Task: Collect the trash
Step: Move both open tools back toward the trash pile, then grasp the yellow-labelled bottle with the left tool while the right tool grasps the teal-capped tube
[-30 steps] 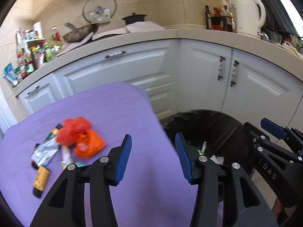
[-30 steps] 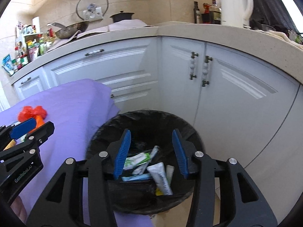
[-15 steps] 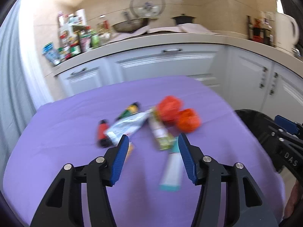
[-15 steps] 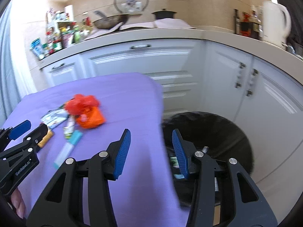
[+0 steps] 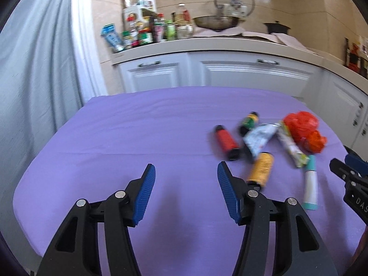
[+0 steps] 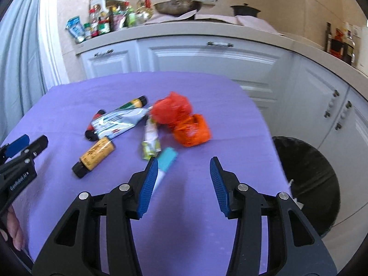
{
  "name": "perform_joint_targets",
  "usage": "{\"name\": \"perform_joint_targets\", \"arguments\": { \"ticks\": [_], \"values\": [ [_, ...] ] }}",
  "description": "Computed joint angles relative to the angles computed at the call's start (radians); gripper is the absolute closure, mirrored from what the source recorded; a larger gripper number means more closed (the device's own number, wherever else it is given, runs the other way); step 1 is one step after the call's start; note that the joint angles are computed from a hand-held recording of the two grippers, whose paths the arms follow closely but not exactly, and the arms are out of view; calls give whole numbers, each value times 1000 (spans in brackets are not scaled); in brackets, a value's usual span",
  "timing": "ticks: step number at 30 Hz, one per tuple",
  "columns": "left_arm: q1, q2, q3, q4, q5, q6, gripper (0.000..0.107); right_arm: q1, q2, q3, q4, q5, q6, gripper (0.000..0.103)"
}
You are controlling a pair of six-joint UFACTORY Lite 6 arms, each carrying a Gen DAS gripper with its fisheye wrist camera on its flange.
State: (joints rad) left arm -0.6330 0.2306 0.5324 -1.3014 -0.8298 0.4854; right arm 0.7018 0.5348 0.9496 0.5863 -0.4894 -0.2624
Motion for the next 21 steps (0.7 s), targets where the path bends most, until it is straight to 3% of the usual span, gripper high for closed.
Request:
{"name": "perform_joint_targets", "arguments": {
  "ticks": [8,14,21],
  "values": [
    [144,-93,-132,95,14,-57,49,62,94,140,234,80,-210,57],
    [224,-109,-171,185,54,-110,47,67,181,264,537,153,-517,57],
    [219,-96,-162,205,78,-111,45,43,172,235,434,188,-417,60]
  ]
}}
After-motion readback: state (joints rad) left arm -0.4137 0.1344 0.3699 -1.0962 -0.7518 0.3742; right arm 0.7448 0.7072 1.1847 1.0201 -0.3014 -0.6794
